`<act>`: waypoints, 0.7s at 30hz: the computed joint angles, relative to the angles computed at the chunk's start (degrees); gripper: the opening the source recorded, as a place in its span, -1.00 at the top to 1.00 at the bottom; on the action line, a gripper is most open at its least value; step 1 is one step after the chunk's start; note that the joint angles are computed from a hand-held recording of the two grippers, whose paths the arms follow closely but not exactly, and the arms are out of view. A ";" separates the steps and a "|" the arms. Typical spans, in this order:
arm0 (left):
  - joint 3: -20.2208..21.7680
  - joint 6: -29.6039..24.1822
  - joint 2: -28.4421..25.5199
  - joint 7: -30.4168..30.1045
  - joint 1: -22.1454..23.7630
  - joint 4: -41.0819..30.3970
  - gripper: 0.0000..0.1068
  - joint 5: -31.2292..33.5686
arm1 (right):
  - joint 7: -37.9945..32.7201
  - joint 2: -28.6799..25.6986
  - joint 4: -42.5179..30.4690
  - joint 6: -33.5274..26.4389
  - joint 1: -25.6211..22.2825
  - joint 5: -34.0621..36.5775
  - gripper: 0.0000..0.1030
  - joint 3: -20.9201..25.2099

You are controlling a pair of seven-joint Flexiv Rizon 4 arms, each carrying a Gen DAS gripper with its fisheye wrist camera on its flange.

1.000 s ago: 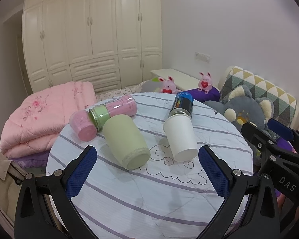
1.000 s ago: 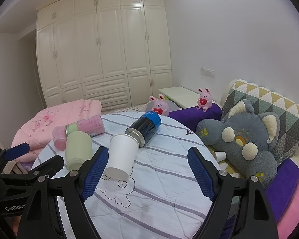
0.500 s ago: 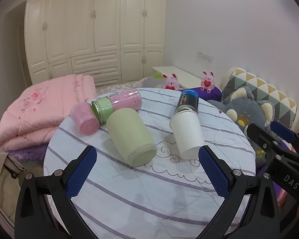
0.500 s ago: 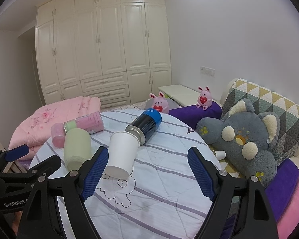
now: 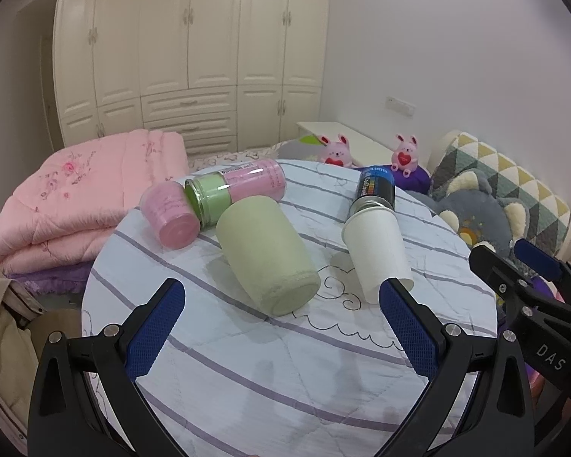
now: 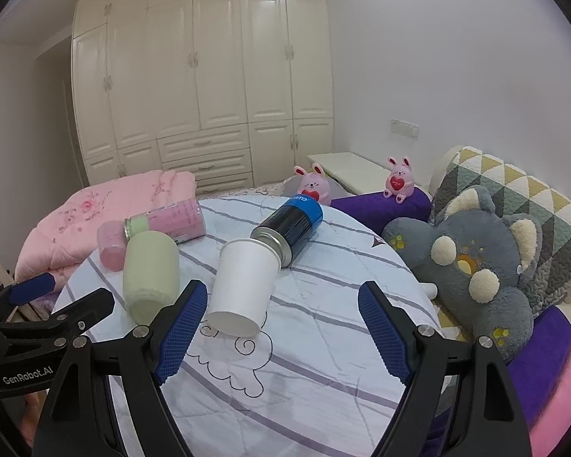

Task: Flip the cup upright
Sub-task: 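Move the right gripper toward the white paper cup lying on its side, then close the right gripper around the white paper cup's body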

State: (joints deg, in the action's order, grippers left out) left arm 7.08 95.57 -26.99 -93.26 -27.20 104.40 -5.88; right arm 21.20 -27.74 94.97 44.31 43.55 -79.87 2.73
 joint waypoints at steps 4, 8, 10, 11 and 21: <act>-1.06 0.80 -0.15 0.52 1.11 0.11 -0.93 -0.07 | -1.04 -0.85 -1.05 0.45 0.09 0.69 -0.61 -0.10; -2.07 2.23 -0.39 1.40 1.97 0.38 -0.93 -0.47 | 0.22 -0.78 -1.14 0.96 0.41 -1.46 -0.61 -0.79; -1.71 2.85 -0.66 1.88 1.66 0.25 -0.93 -0.73 | -0.06 -1.08 -1.55 0.65 0.42 -1.39 -0.61 -0.80; -1.32 2.92 -0.76 2.07 1.28 0.16 -0.93 -0.96 | -0.12 -1.24 -1.69 0.79 0.37 -1.27 -0.61 -0.77; -0.53 3.41 -1.80 3.99 0.74 -0.11 -0.93 -3.32 | -4.40 -3.92 -3.89 2.59 0.43 3.13 -0.61 -1.43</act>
State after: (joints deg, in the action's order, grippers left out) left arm 6.56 98.98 -28.78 -89.27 -26.46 104.29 -9.21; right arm 16.79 -31.66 91.07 46.90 43.98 -76.74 1.30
